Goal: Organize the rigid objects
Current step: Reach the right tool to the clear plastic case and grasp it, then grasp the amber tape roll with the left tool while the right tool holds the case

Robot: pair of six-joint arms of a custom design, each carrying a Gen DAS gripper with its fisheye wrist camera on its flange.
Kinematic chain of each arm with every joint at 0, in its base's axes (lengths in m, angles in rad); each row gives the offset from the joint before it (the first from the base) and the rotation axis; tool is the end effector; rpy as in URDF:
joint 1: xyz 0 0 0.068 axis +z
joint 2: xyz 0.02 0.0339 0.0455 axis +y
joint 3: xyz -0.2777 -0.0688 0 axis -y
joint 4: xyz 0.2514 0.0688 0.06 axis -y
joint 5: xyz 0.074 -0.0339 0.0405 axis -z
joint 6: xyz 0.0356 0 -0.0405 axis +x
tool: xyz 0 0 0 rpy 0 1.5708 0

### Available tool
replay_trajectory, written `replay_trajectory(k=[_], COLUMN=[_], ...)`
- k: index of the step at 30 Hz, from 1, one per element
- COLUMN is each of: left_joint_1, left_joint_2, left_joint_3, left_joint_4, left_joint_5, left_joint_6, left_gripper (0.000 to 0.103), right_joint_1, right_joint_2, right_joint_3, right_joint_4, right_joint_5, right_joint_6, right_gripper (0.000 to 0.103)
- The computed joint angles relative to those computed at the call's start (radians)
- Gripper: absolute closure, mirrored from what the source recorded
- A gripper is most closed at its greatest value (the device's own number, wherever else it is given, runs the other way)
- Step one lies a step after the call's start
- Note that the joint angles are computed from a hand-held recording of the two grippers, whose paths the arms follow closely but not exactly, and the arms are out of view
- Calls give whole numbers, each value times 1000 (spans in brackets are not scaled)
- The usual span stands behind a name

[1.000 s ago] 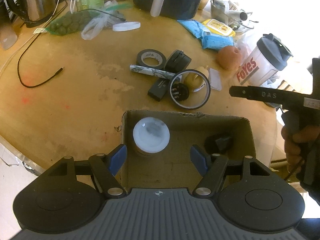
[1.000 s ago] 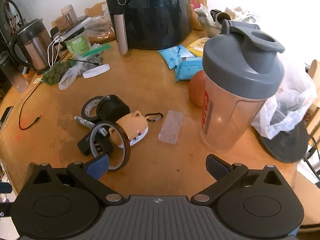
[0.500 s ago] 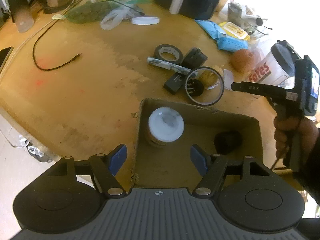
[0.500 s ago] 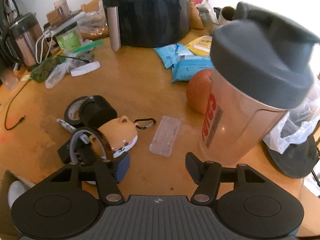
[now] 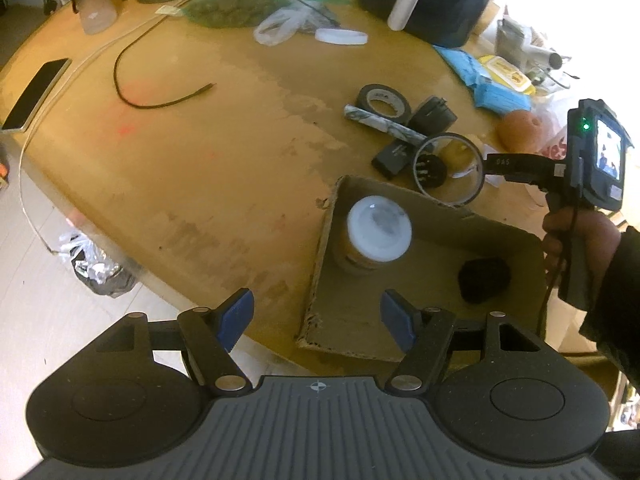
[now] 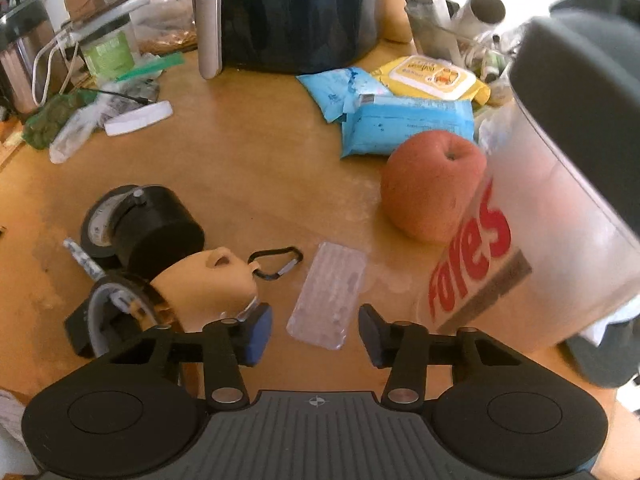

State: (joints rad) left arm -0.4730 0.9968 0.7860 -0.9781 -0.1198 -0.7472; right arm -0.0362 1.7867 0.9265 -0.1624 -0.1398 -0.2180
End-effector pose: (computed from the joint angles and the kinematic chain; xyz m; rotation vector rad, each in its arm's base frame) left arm 0.1518 -0.0729 0.2513 -0.4083 2.7258 -0.1698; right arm 0.3458 -0.0076 0.1401 -0.2847 2.5643 0.0872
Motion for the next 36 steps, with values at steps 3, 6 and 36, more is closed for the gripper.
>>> replay_trajectory(k=[3,6,36], left_joint_1=[-2,-7,21], left_joint_2=[-2,0,115], left_joint_3=[-1,1,71], left_joint_4=[-4,-4,120], left_joint_5=[0,-3,15], left_joint_6=[-7,-7,166], left_gripper=[33,33,34], right_joint_1=[11,6,-92], right_joint_2=[21,37,-63], right_joint_3=[26,43,-61], right_joint_4=[-26,-42,-83], right_joint_5=[26,27,-77], right_joint_6=[-1,16,-101], right_gripper=[63,65,68])
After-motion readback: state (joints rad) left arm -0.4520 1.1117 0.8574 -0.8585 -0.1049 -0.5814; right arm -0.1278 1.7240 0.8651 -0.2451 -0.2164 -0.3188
